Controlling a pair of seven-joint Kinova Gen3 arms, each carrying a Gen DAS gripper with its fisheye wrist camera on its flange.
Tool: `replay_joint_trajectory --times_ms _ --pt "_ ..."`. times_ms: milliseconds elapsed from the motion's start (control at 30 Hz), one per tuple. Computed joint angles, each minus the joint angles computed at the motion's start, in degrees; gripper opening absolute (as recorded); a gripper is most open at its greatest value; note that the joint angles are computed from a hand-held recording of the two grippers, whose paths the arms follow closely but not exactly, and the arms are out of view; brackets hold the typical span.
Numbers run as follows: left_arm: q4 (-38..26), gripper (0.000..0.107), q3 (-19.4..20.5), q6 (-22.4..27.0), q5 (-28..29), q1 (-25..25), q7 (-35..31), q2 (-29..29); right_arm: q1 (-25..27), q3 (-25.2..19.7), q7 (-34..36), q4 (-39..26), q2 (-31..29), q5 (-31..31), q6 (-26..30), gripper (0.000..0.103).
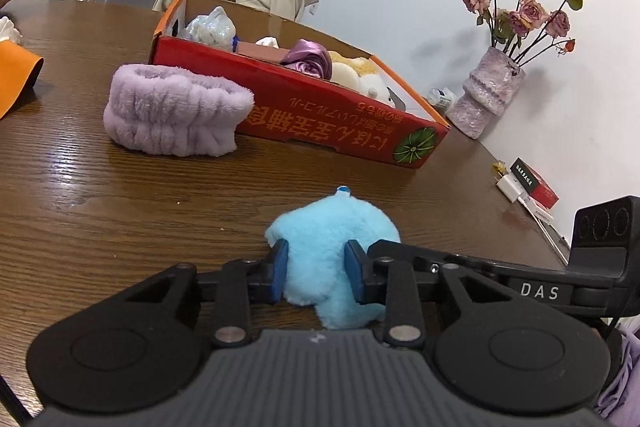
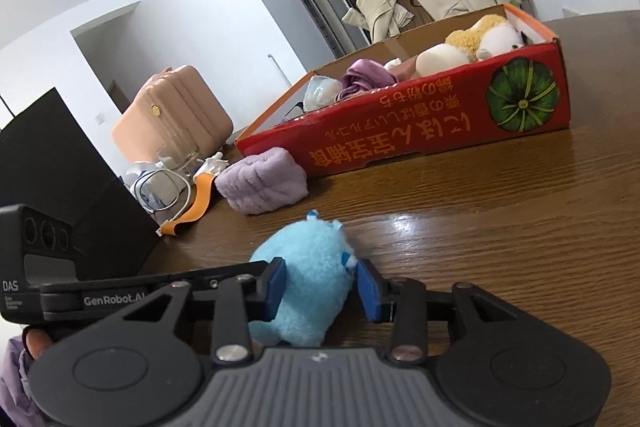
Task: Organize soft objects
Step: 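Lift the blue plush into the box and open both tools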
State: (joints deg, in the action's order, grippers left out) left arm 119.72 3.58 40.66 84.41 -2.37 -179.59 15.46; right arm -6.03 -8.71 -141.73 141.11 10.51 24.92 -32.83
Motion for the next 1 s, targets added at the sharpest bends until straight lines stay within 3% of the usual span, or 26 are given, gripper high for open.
replay_joint_trajectory --times_ms 100,167,300,400,533,600,733,833,933,1000 --pt "0.4 0.030 -2.3 1.7 1.6 1.7 -1.2 -0.1 -1.9 1.0 1.7 0.3 -1.1 -1.7 0.8 0.037" --pt "1.0 0.030 -7.5 3.5 3.9 5.9 -3.3 -0.8 -1.0 -0.9 5.6 1.3 -1.5 -6.3 -0.6 0.034" --pt "0.7 0.030 -16.0 8.9 5.4 11.9 -2.8 -1.2 -1.1 -0.2 7.8 4.2 -2.1 -9.2 -7.4 0.032" --pt "-1.3 0.030 -16.6 9.6 4.6 13.2 -0.3 -1.2 -0.6 0.3 7.4 5.9 -2.5 -10.0 -11.8 0.031" --pt "-4.5 0.029 -15.7 10.6 5.1 14.0 3.2 -0.3 -0.8 1.2 6.7 5.3 -5.6 -11.5 -9.1 0.029" --pt "-8.0 0.029 -14.1 10.3 4.5 14.0 5.5 0.4 0.8 2.5 3.6 3.9 -7.3 -8.3 -7.3 0.029" --pt "-18.1 0.029 -13.5 7.7 2.1 18.4 10.6 3.4 1.3 7.0 1.4 -0.9 -10.0 -4.4 -1.7 0.029" --pt "-26.0 0.029 -7.8 2.6 -1.1 17.8 15.8 7.5 1.5 10.4 -2.3 -6.1 -10.1 -1.2 3.9 0.029" --pt "-34.0 0.028 -4.1 -1.8 -6.0 18.4 22.8 13.3 5.6 9.3 -9.3 -13.2 -7.3 4.0 10.9 0.028" --pt "-39.3 0.028 -6.8 -1.5 -8.3 21.0 27.5 17.6 9.8 6.0 -14.0 -18.2 -4.1 8.5 15.5 0.027"
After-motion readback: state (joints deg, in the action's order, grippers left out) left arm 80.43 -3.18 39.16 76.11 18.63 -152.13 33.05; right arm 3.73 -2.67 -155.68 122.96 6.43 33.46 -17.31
